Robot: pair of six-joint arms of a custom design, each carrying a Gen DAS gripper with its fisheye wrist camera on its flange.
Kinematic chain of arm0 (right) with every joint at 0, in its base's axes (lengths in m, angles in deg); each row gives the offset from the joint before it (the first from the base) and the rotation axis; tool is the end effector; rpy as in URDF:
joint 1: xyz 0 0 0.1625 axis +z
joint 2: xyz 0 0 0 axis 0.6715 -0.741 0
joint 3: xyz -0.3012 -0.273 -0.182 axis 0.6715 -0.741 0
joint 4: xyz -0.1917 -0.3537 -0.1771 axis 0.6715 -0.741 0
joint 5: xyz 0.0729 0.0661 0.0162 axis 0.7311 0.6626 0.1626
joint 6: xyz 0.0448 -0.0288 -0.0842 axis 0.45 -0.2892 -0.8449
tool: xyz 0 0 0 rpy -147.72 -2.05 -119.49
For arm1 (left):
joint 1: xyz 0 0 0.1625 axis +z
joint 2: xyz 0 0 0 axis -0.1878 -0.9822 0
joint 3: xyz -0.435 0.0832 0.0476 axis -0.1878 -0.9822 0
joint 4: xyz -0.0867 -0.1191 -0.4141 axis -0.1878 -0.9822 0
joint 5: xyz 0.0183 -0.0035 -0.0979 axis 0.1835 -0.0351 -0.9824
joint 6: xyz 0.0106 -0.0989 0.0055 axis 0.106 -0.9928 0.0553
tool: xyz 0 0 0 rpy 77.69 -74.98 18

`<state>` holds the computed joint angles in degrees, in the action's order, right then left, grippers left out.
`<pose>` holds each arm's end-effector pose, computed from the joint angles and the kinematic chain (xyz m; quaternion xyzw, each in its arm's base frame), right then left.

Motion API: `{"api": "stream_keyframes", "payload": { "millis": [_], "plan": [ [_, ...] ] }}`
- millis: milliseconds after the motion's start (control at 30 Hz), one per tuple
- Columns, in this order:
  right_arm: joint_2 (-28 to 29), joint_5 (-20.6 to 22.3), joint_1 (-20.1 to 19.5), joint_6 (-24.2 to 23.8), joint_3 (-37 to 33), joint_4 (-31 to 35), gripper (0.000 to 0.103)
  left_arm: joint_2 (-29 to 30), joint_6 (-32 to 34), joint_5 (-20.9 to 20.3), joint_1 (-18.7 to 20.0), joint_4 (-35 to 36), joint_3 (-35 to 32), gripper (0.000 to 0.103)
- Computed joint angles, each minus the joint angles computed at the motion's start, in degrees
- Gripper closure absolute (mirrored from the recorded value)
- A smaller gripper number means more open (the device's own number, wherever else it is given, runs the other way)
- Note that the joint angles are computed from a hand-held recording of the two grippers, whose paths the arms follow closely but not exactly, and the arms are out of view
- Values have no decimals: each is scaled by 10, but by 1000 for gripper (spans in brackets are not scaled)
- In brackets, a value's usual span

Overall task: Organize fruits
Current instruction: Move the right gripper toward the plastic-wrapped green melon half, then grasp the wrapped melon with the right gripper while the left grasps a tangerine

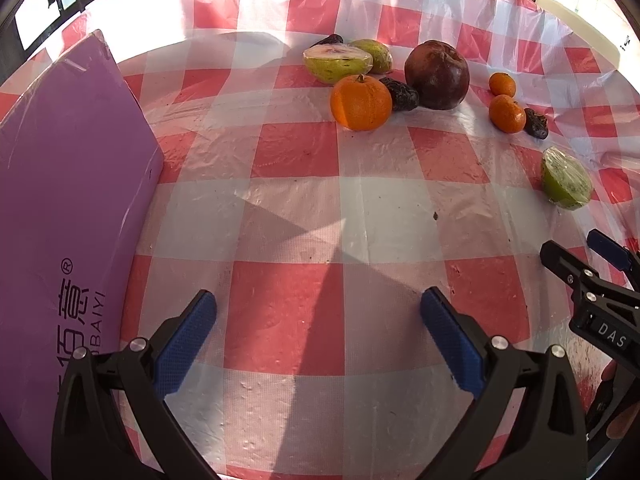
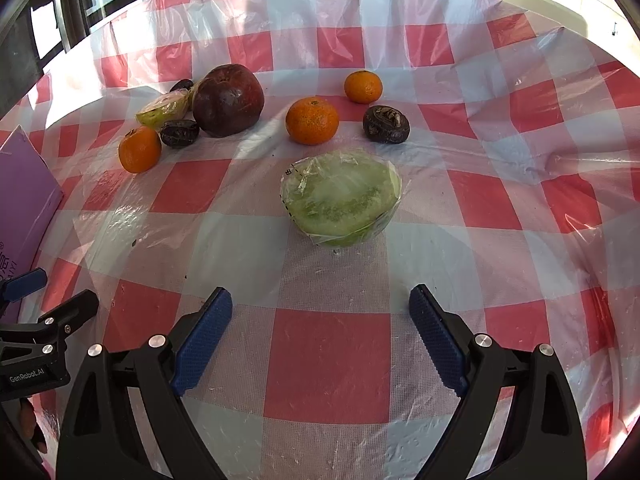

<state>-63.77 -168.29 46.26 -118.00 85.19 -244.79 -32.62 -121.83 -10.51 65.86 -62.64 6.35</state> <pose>0.0795 -0.7693 0.1211 0.3382 -0.8813 0.1907 0.2696 -0.2054 -0.6800 0.0319 -0.1089 0.8460 -0.3078 0.4215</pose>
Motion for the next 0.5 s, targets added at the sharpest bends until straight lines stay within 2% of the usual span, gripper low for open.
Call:
{"api": "stream_keyframes", "payload": {
  "millis": [367, 500],
  "plan": [
    [4, 1, -1, -2, -3, -4, 16, 3, -4, 12, -4, -16, 9, 1],
    [6, -3, 0, -2, -9, 1, 16, 7, 23, 3, 1, -21, -4, 1]
  ]
}}
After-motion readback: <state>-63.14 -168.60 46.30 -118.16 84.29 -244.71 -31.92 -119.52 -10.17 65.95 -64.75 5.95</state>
